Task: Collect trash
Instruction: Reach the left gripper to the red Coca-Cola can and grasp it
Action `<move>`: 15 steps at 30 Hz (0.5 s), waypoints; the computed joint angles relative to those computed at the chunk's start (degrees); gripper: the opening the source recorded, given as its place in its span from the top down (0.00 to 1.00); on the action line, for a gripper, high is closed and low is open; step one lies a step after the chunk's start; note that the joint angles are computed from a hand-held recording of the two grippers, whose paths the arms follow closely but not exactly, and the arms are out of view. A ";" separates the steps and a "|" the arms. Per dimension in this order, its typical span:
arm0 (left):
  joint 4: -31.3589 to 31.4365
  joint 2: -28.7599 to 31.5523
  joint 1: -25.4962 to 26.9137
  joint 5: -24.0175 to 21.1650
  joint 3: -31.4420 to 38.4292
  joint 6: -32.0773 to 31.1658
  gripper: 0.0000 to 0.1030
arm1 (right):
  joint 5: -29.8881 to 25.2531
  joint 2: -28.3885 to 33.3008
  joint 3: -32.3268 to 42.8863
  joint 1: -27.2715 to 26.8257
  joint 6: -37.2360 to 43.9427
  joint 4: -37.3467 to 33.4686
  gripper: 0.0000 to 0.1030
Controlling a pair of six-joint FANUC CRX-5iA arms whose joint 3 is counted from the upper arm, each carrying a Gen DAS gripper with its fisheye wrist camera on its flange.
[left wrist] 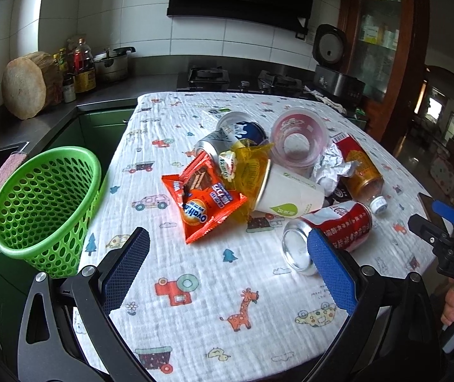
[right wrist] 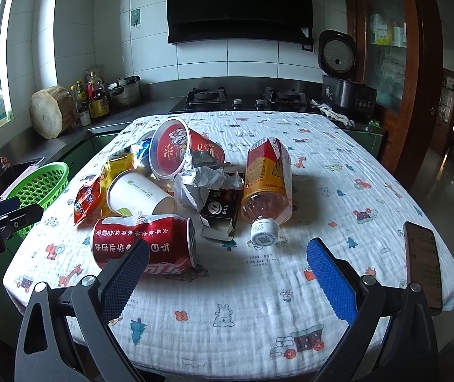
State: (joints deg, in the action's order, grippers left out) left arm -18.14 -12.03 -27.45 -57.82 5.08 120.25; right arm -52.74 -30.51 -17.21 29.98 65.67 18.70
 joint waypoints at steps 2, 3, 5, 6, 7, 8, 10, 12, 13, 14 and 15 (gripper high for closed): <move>2.90 0.07 0.61 2.38 -0.85 -3.79 0.06 | 0.02 0.09 0.14 -0.80 0.74 -0.52 0.06; 5.15 0.14 1.19 3.79 -1.47 -6.53 0.06 | -0.04 0.14 0.32 -1.34 1.35 -1.17 0.06; 10.43 0.59 2.47 6.24 -2.60 -13.40 0.06 | -0.23 0.45 0.90 -2.62 2.96 -2.67 0.06; 13.17 0.98 3.05 7.18 -3.04 -17.09 0.06 | -0.23 0.61 1.10 -3.26 3.48 -3.16 0.06; 16.02 1.37 3.60 8.10 -3.56 -20.87 0.06 | -0.15 0.76 1.24 -3.84 3.82 -3.44 0.06; 19.13 1.80 4.20 8.88 -4.11 -24.69 0.06 | -0.06 0.87 1.36 -4.36 4.18 -3.74 0.06; 25.02 3.02 5.15 9.96 -4.87 -32.01 0.06 | 0.03 1.27 1.91 -5.68 5.47 -5.06 0.06; 28.66 4.75 5.38 10.09 -4.58 -37.74 0.06 | -0.15 1.63 2.43 -6.78 6.85 -6.37 0.06; 28.96 5.86 5.14 9.58 -3.67 -39.19 0.06 | -0.23 1.84 2.61 -7.19 7.34 -6.72 0.06; 30.92 6.89 5.32 9.07 -3.34 -42.11 0.06 | -0.26 2.09 2.79 -7.63 7.81 -7.01 0.06; 33.31 7.86 5.65 8.54 -3.19 -45.21 0.06 | -0.33 2.33 2.93 -8.03 8.19 -7.25 0.06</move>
